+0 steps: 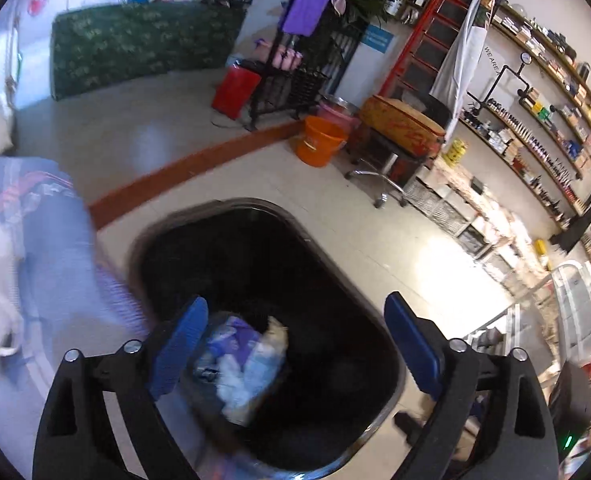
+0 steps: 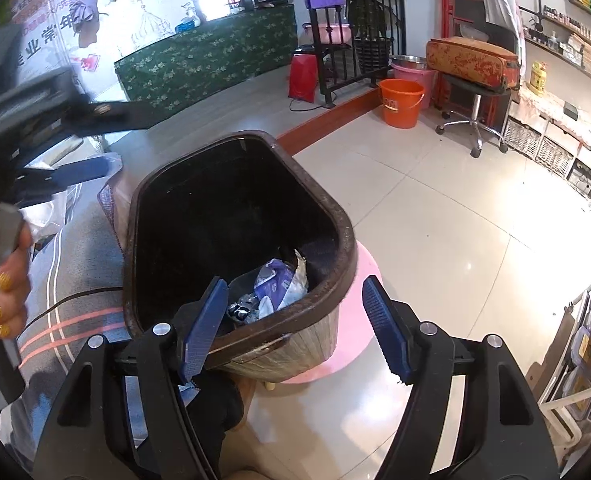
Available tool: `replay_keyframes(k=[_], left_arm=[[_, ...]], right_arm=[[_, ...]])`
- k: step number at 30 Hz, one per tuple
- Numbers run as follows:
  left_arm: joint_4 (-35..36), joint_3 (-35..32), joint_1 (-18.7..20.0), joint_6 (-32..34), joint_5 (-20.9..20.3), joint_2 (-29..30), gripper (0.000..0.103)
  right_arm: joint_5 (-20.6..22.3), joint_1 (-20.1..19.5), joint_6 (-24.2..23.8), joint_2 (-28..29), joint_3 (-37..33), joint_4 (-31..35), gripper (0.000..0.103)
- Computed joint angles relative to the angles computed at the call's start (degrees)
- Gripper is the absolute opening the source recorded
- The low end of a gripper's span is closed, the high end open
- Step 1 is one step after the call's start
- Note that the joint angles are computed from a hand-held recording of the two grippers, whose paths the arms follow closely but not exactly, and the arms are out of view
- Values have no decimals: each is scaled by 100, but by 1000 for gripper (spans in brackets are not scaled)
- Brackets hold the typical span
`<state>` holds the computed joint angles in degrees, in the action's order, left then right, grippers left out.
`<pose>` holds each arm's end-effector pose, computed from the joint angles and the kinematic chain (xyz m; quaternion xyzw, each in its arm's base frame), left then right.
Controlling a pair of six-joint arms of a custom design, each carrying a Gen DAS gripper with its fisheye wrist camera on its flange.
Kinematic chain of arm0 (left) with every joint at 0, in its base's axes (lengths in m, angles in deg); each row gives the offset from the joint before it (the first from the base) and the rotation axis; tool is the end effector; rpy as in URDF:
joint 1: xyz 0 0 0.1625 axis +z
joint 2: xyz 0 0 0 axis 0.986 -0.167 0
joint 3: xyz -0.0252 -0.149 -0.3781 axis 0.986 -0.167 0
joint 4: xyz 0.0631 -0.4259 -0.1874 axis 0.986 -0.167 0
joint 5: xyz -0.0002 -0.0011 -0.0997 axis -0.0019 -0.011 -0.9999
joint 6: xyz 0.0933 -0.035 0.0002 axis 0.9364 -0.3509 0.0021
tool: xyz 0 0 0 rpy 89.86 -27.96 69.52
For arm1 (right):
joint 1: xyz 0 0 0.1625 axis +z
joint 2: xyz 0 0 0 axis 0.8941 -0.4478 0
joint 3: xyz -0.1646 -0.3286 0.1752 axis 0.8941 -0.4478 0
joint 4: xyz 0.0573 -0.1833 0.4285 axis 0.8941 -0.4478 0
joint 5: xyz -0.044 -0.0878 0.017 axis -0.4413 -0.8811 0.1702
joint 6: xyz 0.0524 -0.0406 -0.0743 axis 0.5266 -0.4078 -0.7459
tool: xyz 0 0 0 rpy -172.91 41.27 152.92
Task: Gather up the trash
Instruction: 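Lower the printed wrapper into the bin and open the left tool, then move both open tools back over the remaining trash on the bed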
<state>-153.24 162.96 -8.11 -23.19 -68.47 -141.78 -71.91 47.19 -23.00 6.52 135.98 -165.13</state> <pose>0.0077 -0.5898 0.2362 0.0795 0.8965 -0.3754 0.2213 0.3108 -0.5947 -0.1477 0.2209 -0.9014 0.2787 0.2469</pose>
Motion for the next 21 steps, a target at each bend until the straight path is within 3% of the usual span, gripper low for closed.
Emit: replay_keyframes(k=[4,21], left_arm=[[-9,247,-37,123,363,-266,95],[-545,1178,145,-224,1185,-1453,97]], right_arm=[[98,74,-64,82,-104,148,71],[577,526,-353,436,-616,794,72]])
